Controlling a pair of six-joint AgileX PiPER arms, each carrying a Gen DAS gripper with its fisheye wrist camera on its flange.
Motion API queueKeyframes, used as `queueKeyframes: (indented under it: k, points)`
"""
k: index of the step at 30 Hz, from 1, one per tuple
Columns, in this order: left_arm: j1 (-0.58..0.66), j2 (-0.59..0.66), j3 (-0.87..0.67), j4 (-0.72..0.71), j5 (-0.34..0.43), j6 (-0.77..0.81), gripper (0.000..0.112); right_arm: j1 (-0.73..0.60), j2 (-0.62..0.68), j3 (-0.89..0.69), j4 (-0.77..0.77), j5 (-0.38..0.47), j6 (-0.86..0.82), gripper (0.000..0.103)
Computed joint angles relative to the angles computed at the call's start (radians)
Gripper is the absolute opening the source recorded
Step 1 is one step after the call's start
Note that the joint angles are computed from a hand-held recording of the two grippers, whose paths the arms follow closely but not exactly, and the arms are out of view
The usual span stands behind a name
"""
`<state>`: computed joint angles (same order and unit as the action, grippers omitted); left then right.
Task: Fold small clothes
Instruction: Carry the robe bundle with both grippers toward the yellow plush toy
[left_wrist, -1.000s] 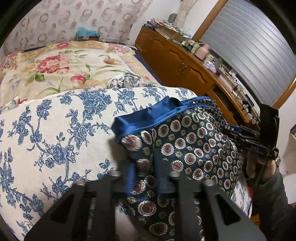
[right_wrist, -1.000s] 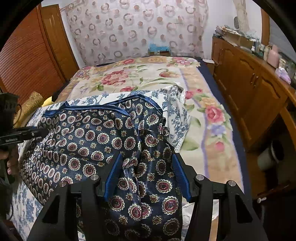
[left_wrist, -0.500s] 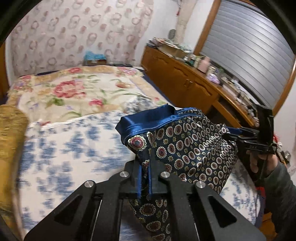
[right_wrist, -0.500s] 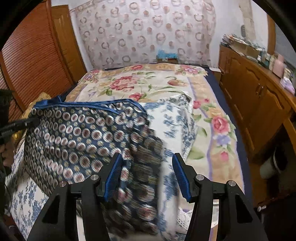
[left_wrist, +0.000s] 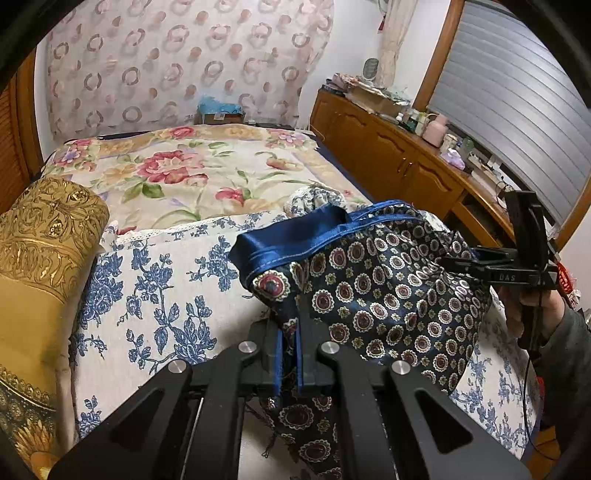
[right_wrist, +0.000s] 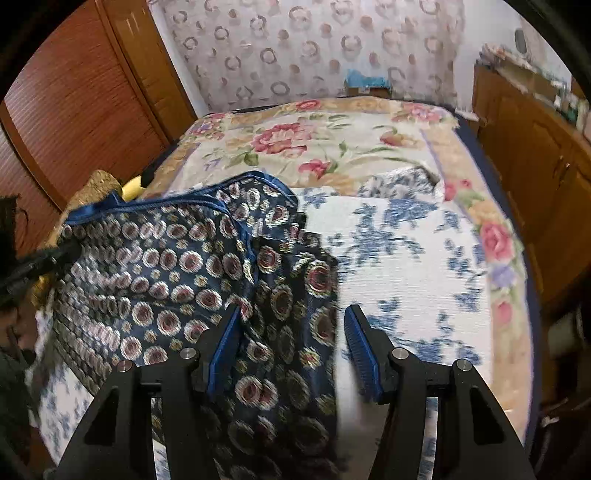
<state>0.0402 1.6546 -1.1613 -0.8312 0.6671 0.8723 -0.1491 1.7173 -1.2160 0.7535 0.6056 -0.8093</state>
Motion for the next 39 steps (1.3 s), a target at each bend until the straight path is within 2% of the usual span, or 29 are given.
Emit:
queueKeyframes:
  k: [4,6,7,11,12,14,17,22,28,31,35,39]
  points:
    - [-0.005,-0.013,0.011,-0.004,-0.007,-0.003,0.005,0.027,0.032,-0.040,-0.013,0.007,0.011,0.059]
    - [-0.007,-0.028,0.022,-0.006,-0.016,0.003,0.005,0.055,0.037,-0.044,-0.062,-0.020,0.036,0.056]
    - [-0.009,-0.040,0.031,-0.008,-0.021,0.008,0.005,0.066,0.033,-0.037,-0.071,-0.033,0.031,0.052]
    - [-0.015,-0.104,0.076,-0.019,-0.041,0.030,0.005,0.074,0.030,-0.029,-0.024,-0.022,-0.037,0.020]
    - [-0.014,-0.122,0.087,-0.022,-0.044,0.035,0.005,0.076,0.026,-0.022,-0.012,-0.026,-0.055,0.017]
    - [-0.002,-0.152,0.104,-0.041,-0.039,0.055,0.005,0.068,0.024,-0.017,0.033,-0.002,-0.126,0.015]
    - [0.034,-0.207,0.133,-0.074,-0.024,0.093,0.005,0.081,-0.016,0.029,0.077,-0.036,-0.174,0.014]
    - [0.130,-0.278,0.144,-0.114,0.042,0.147,0.005,0.101,-0.104,0.095,0.180,-0.059,-0.272,0.013]
    - [0.303,-0.350,0.138,-0.177,0.152,0.221,0.005,0.171,-0.169,0.082,0.171,-0.070,-0.255,0.013]
    - [0.418,-0.369,0.142,-0.225,0.211,0.279,0.005,0.225,-0.161,0.015,0.121,-0.070,-0.204,0.012]
    - [0.602,-0.350,0.133,-0.291,0.280,0.360,0.005,0.328,-0.097,-0.151,-0.021,-0.068,-0.068,0.012]
    - [0.745,-0.293,0.118,-0.345,0.321,0.410,0.005,0.463,0.041,-0.423,-0.313,-0.007,0.150,0.012]
